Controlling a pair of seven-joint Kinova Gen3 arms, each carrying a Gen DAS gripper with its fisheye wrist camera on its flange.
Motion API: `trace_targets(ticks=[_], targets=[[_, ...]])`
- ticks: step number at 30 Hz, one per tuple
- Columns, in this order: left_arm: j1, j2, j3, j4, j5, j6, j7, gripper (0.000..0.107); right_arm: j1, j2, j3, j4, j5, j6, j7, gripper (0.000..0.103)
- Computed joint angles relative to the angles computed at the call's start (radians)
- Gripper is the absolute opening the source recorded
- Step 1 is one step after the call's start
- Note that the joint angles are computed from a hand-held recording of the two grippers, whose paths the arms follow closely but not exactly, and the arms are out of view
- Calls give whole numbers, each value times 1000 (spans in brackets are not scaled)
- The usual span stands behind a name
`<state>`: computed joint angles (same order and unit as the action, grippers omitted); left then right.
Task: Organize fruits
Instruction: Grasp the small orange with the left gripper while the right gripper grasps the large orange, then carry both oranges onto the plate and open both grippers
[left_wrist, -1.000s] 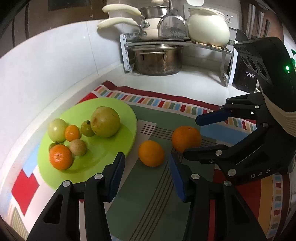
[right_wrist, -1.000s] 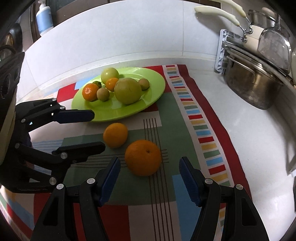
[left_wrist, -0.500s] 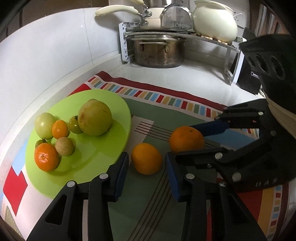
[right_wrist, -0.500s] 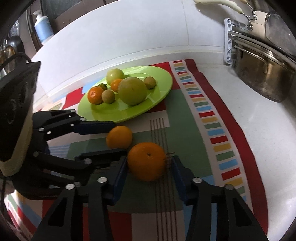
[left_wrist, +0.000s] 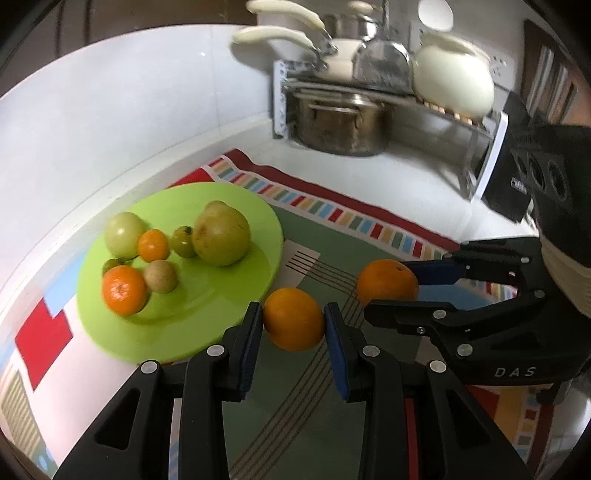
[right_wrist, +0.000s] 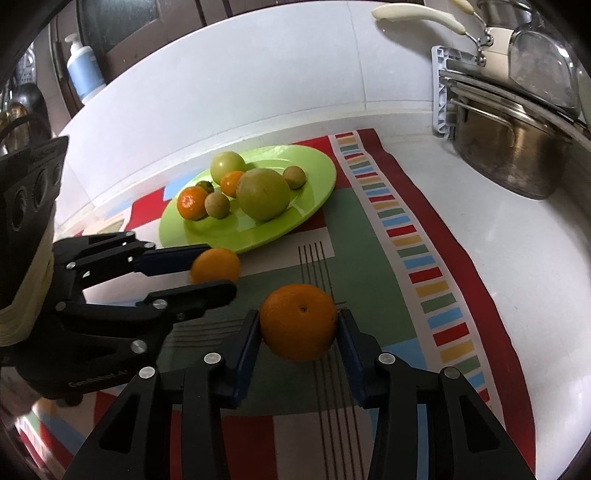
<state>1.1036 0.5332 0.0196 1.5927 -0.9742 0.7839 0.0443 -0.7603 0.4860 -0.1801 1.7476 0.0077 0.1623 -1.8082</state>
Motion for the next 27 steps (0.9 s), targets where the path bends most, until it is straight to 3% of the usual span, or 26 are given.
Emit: trace_targets(ticks=[10, 17, 22, 27], targets=[[74, -34, 19, -17, -57, 187, 145, 34, -106, -71, 102, 42, 17, -57, -63, 42], [69, -62, 58, -22, -105, 297, 207, 34, -152, -93, 143, 19, 42, -68, -86, 42], [52, -77, 77, -25, -143, 343, 226, 34, -160, -90, 147, -25, 60, -69, -79, 42], [9, -104, 91, -4, -173, 319, 249, 34, -160, -71, 146, -86, 77, -57, -63, 42]])
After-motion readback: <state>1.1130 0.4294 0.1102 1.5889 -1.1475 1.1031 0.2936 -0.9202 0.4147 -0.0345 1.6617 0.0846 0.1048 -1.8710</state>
